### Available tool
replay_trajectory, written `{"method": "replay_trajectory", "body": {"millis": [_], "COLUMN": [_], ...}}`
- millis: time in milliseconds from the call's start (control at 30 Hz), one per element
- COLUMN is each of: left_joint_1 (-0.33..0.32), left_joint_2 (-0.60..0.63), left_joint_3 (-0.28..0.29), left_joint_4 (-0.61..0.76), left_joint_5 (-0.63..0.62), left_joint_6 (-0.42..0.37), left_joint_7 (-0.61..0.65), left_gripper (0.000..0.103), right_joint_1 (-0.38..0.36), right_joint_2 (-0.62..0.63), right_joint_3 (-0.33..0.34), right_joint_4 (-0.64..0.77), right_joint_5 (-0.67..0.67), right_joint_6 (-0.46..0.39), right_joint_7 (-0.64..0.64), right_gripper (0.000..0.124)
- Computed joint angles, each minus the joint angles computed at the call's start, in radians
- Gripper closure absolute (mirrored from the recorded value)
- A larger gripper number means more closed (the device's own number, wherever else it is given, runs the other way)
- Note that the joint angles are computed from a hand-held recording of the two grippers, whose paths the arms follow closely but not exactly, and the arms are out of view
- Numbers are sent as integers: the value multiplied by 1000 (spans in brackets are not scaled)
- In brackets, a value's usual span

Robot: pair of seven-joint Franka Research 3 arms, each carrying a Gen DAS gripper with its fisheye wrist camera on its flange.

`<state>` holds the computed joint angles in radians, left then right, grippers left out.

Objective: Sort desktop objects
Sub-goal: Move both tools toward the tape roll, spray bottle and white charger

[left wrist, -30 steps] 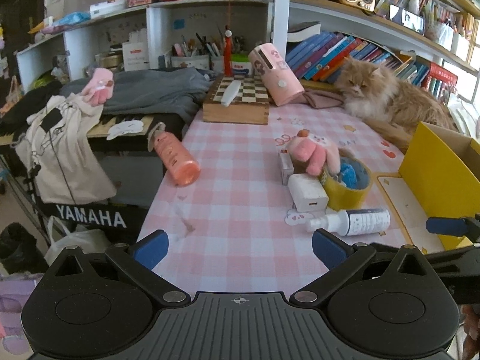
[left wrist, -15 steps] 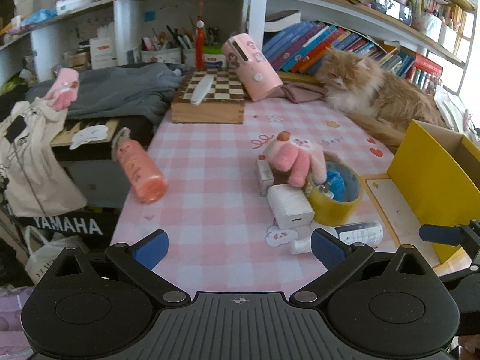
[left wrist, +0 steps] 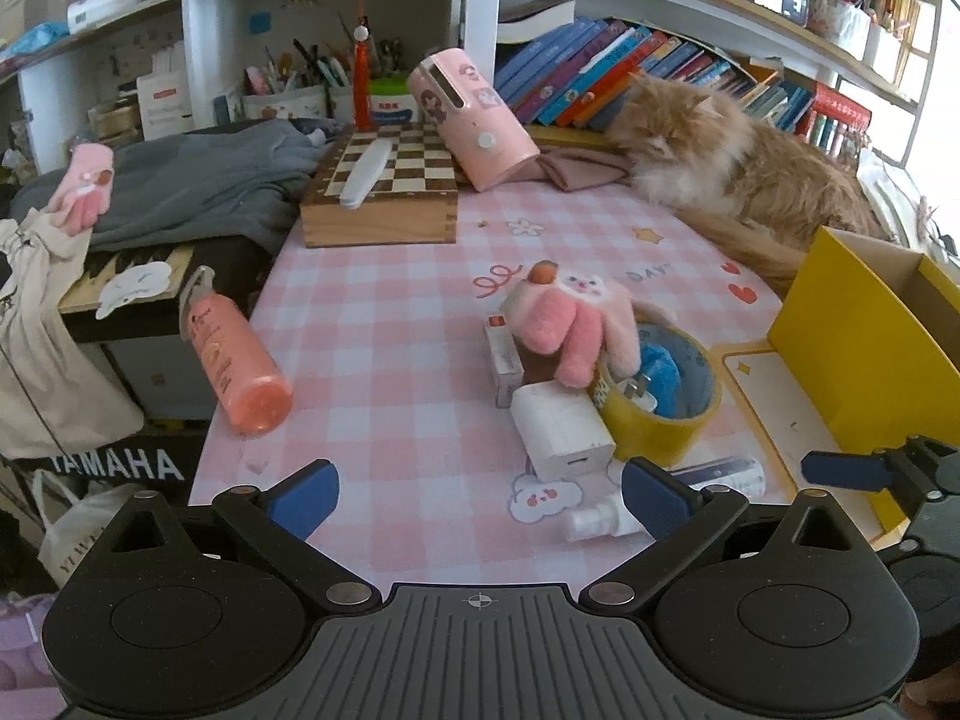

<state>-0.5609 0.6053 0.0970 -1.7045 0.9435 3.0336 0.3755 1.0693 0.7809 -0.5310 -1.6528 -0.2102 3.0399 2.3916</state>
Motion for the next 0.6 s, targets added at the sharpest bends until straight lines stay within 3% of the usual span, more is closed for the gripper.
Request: {"method": "replay_trajectory", "body": {"millis": [300, 500, 600], "left_joint_1": [29, 49, 62], "left_joint_2": [16, 23, 33], "left_joint_3": [-41, -65, -80], "left_joint_4": [39, 49, 58], "left_joint_5": [-56, -93, -116], "left_joint_6": [-68, -98, -100], "left_joint_7": [69, 99, 124], "left_gripper": [1, 1, 1], "right_joint_1": [-169, -321, -343], "right_joint_2": [48, 87, 78], "right_joint_3": [173, 352, 379], "right_joint_4": [140, 247, 227], "right_joint_5": [-10, -36, -46], "right_joint_6": [-81, -154, -134], "right_joint_7": [-124, -414, -534], "right_gripper": [23, 23, 28]}}
